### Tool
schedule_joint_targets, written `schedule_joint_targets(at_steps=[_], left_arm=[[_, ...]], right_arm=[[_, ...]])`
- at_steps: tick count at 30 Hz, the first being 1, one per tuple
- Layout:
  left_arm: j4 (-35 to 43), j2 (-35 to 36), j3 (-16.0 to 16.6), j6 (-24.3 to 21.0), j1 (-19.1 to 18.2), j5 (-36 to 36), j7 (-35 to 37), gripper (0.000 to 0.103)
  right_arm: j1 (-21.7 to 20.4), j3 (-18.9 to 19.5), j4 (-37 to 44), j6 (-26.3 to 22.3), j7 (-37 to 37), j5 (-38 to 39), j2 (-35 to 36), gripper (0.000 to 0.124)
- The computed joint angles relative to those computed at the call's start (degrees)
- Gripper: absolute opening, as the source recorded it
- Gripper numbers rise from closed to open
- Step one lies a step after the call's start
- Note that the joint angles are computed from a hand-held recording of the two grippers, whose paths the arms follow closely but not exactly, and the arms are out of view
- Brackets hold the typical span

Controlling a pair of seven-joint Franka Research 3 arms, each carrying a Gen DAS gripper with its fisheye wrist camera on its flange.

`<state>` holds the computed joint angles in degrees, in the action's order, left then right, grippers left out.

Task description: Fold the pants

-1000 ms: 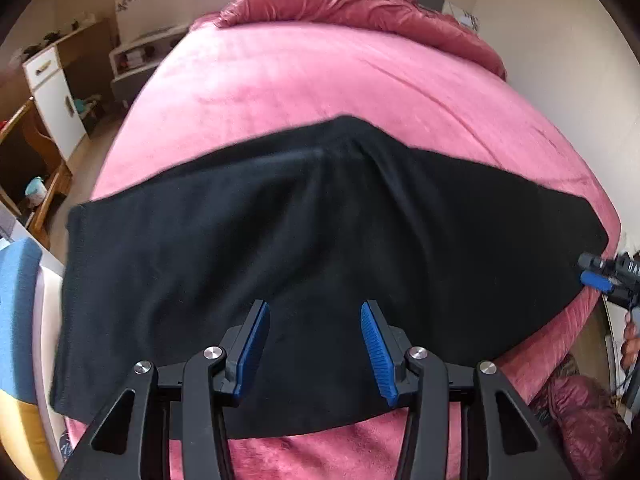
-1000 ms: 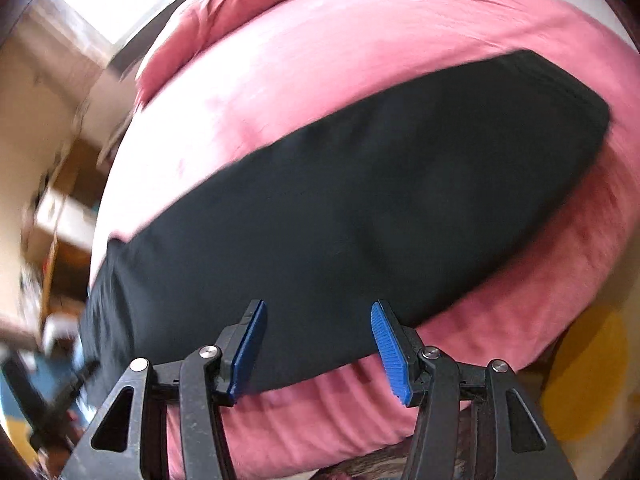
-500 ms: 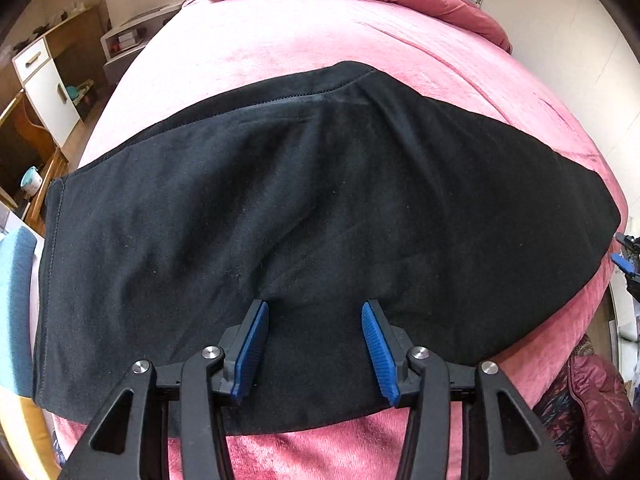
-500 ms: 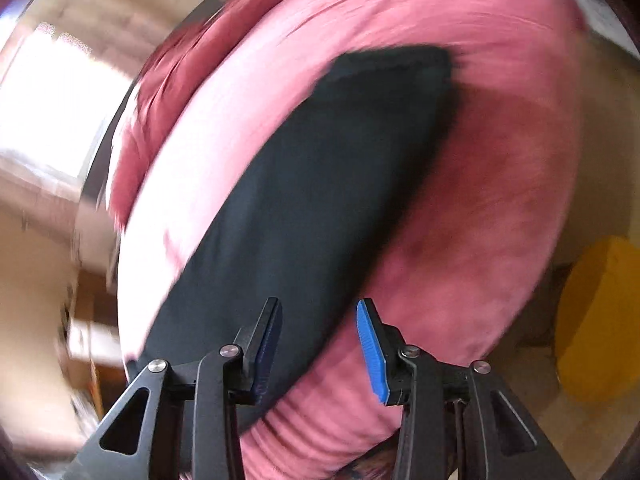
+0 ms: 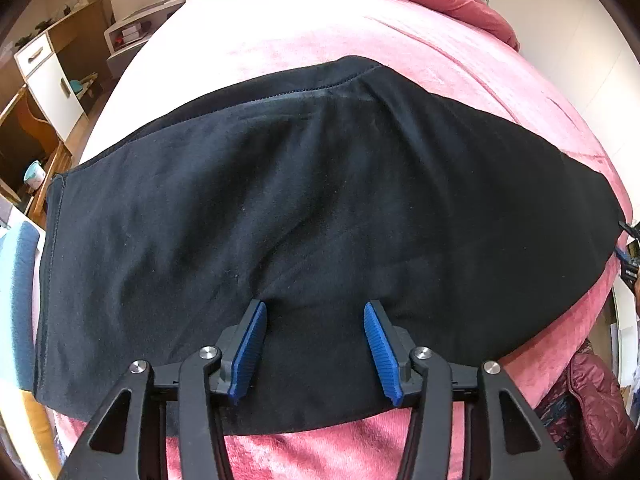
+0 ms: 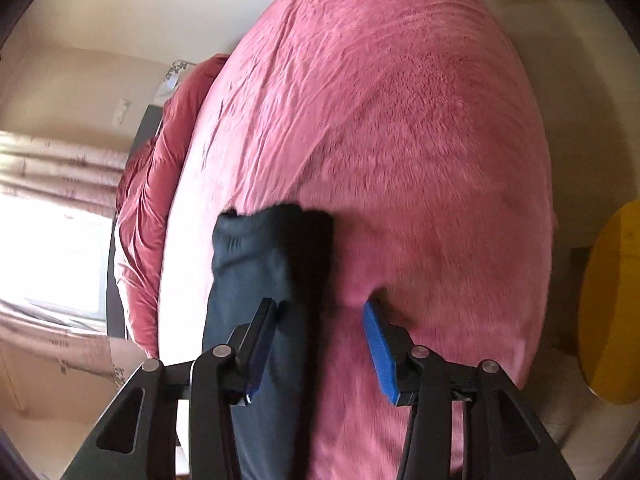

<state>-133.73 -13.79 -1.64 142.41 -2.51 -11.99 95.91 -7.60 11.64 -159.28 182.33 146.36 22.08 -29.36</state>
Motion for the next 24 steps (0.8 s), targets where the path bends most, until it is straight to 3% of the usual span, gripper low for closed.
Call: schedule_joint_targets(at_steps=[3, 4, 8, 10, 11, 13, 15, 19, 21, 24], left_arm=[[0.16, 0.13, -0.25, -0.18, 0.11, 0.68, -0.35, 0.053], [0.31, 0.3, -0.36, -0.21, 0.17, 0.95, -0.69, 0.054], [0.28, 0.77, -0.53, 0.34, 0.22, 1.41, -1.05, 0.055], [0.38, 1.01, -0.58, 0.47, 0.21, 1.64, -1.02, 0.056], [0.51, 1.17, -0.71, 0.41, 0.18, 1.73, -1.25, 0.056], [0.62, 1.39, -0.55, 0.55, 0.09, 1.12, -1.03, 0.056], [0.58, 1.46, -0.52, 0.83, 0.11, 0.8, -1.01, 0.056], [0.38, 1.31, -0.6, 1.05, 0.17, 0.92, -1.18, 0.057], [0.16, 1.1, -0.55, 1.04, 0.15, 0.74, -1.23, 0.057], [0.14, 1.13, -0.47, 1.18, 0.17, 0.64, -1.22, 0.058]], right_arm=[[1.99, -2.48, 1.3, 3.77, -1.36, 0.72, 3.18, 0.047], [3.29, -4.57, 2.26, 4.16, -2.94, 0.66, 4.52, 0.047], [5.28, -6.89, 5.97, 4.1, -5.96, 2.08, 8.68, 0.047], [1.81, -4.04, 7.98, 1.33, -6.45, 1.38, 9.56, 0.047], [-0.82, -2.28, 9.25, -2.15, -6.59, -0.37, 9.28, 0.047], [-2.26, -2.69, 11.95, -9.64, -8.2, -4.95, 8.75, 0.047], [-5.23, -1.07, 13.23, -15.05, -6.01, -10.9, 7.25, 0.053], [-11.19, 2.97, 14.45, -20.73, 0.76, -22.47, 3.41, 0.058], [-11.28, 2.31, 15.72, -22.11, 0.5, -26.17, 2.94, 0.059], [-6.66, -1.72, 21.49, -24.99, -5.38, -28.54, 7.07, 0.058]])
